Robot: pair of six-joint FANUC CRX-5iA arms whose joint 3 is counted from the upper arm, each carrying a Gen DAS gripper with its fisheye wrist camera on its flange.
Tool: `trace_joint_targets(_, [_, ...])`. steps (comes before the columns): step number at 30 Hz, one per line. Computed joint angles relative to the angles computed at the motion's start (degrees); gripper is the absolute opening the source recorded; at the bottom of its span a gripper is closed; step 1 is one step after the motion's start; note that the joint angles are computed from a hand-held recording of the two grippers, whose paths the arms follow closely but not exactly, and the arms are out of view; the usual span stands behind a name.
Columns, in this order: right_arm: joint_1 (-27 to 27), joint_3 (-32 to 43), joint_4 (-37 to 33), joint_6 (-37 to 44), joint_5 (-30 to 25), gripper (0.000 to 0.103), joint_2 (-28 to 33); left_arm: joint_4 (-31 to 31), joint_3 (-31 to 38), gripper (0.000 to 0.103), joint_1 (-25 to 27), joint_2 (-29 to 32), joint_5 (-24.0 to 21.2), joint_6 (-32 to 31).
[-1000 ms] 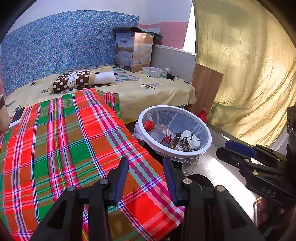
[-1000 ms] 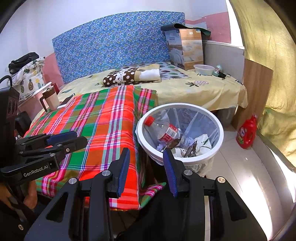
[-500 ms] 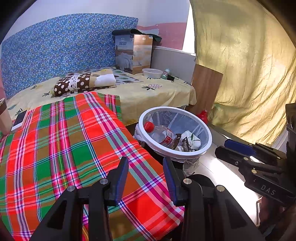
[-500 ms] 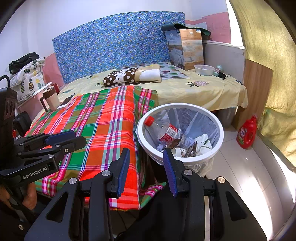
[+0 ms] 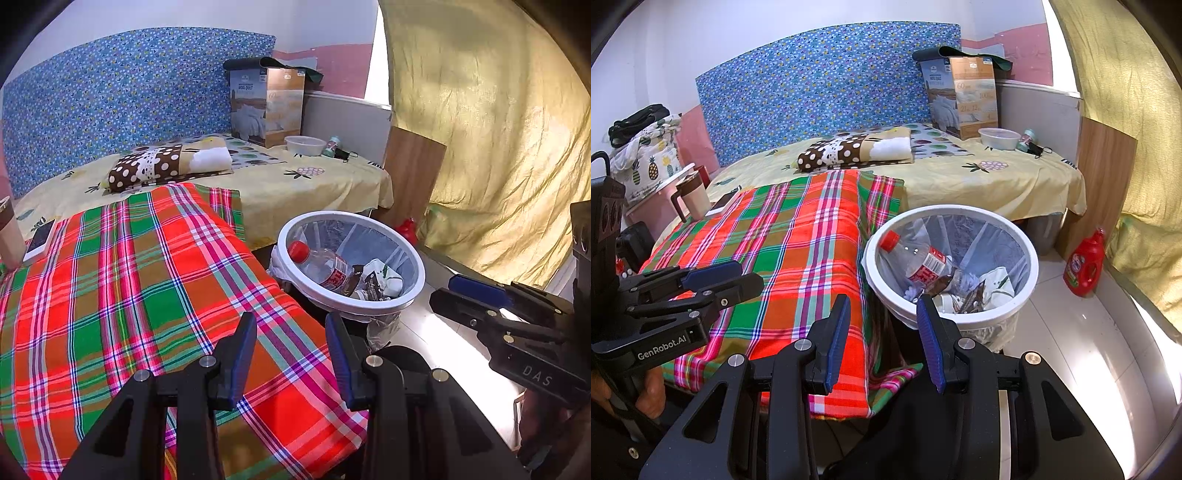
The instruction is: Collect trash
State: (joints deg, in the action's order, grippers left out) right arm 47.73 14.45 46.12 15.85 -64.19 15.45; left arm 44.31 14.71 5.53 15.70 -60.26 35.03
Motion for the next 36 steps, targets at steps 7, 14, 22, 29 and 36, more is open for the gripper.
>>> trace_joint_targets(7, [0.0,0.0,0.0,0.0,0.0,0.039,0.0,0.0,0.0,0.038,0.0,0.0,0.0,-0.1])
trace_joint_targets(14, [0.2,0.4,0.0,0.0,-0.1,0.039,0.3,-0.1,0.0,0.038,0.0,0.1,0.0,-0.1])
trace_joint_targets(22, [0.3,0.4,-0.1,0.0,-0.1,0.040,0.3,-0.5,0.2,0.038,0.1,0.2,0.0,0.0])
trace_joint_targets(29, [0.3,0.6,-0.1,0.1,0.0,0.040,0.4,-1.2,0.1,0.038,0.2,0.1,-0.2,0.1])
trace_joint_targets(36, [0.3,0.6,-0.1,-0.1,0.0,0.040,0.5,-1.7,-0.1,0.038,0.0,0.0,0.2,0.2])
